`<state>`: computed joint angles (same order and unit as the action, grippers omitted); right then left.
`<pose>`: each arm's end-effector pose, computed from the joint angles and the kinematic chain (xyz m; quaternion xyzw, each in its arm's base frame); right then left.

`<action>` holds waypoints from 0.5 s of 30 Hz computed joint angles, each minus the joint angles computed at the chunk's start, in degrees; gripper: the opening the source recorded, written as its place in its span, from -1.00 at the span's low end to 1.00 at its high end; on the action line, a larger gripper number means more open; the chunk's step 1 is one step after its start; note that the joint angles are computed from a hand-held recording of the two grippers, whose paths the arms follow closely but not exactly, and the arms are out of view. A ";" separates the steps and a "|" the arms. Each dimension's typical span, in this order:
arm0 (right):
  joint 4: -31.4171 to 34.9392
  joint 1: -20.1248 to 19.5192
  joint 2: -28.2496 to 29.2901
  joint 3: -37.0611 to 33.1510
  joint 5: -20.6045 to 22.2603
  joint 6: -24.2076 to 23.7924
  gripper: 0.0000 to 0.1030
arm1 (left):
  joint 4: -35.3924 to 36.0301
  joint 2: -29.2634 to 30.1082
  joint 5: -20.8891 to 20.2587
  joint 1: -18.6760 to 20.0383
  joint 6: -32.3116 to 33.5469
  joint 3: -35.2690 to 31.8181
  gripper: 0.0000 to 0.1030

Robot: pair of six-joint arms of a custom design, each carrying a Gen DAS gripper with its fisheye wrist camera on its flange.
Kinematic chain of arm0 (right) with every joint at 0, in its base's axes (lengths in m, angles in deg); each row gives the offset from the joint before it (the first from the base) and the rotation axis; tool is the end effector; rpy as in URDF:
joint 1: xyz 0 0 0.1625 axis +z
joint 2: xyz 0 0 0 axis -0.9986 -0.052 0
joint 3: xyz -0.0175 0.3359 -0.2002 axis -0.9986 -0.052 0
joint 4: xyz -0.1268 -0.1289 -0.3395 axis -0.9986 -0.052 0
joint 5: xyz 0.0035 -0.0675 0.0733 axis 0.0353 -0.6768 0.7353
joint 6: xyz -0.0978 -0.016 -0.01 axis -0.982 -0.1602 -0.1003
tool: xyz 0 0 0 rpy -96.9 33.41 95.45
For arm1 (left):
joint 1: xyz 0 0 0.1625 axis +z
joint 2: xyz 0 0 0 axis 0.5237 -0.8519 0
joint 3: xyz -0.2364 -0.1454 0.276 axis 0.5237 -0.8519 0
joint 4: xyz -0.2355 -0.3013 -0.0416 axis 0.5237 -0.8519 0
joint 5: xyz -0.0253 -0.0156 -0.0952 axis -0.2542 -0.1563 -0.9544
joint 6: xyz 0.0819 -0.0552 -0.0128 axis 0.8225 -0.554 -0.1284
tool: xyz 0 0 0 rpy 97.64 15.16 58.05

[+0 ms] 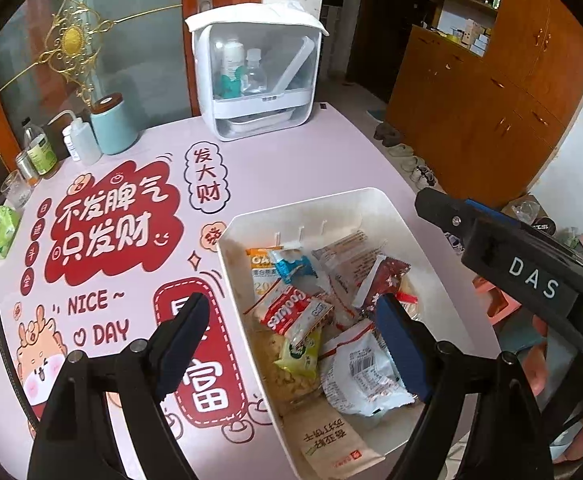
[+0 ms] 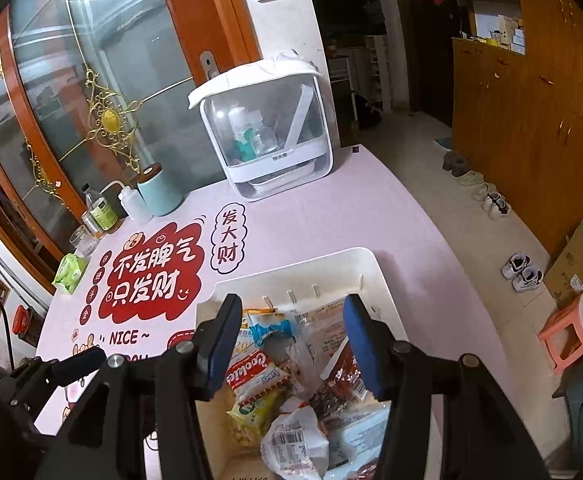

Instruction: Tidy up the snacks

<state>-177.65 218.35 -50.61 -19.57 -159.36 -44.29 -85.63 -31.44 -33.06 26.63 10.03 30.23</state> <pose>0.5345 -0.5375 0.0549 -0.0183 -0.8531 0.4197 0.3093 -0.1424 -0.5818 0.4508 0.3133 0.9030 -0.1666 0.2424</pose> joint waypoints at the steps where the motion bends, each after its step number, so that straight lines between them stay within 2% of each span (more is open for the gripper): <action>1: 0.06 0.17 0.09 -0.07 -0.04 0.08 0.03 | 0.17 -0.33 0.19 -0.04 -0.25 0.09 0.63; 9: 2.34 1.49 0.85 -0.58 -0.60 2.04 0.03 | 1.86 -3.28 1.03 -0.03 -1.68 0.68 0.63; 15: 7.52 3.13 1.43 -0.61 0.00 6.83 0.03 | 3.11 -6.46 3.24 -0.19 -2.25 2.35 0.67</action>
